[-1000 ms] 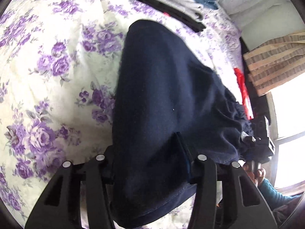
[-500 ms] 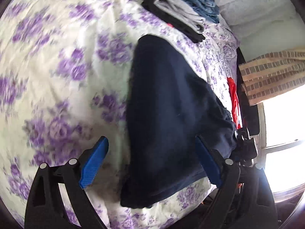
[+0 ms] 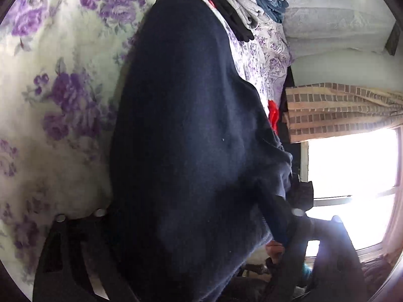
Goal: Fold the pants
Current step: 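Carry the pants bundle with the right gripper to the folded clothes stack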
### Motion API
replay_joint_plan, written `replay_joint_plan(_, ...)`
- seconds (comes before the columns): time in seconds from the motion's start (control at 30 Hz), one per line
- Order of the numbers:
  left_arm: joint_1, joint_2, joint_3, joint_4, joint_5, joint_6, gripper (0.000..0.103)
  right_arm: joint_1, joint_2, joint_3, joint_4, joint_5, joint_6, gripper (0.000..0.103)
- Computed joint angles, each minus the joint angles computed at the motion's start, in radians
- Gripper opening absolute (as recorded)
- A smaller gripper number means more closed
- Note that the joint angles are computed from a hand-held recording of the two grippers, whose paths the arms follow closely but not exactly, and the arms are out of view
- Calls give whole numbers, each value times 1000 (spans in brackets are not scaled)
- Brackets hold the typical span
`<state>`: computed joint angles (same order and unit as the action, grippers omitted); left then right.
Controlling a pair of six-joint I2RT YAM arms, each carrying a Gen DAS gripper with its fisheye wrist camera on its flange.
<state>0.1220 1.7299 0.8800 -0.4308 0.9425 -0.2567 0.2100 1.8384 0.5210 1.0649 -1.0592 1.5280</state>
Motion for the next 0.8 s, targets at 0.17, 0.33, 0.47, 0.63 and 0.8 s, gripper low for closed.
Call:
replay_joint_plan(0.17, -6, -80, 4, -82, -145, 67, 34, 39, -134, 93, -575, 61, -472, 40)
replay_joint_plan(0.33, -140, -203, 41, -134, -414, 76, 21, 56, -194, 138, -744, 112, -590, 40)
replay_joint_plan(0.47, -258, -243, 127, -232, -628, 93, 20, 61, -225, 172, -814, 120, -639, 40)
replay_joint_plan(0.63, -373, -285, 202, -328, -807, 68, 20, 55, -263, 173, -825, 114, -638, 39)
replay_joint_plan(0.8, -443, -312, 259, -396, -889, 37, 20, 36, -310, 169, -848, 101, -644, 39)
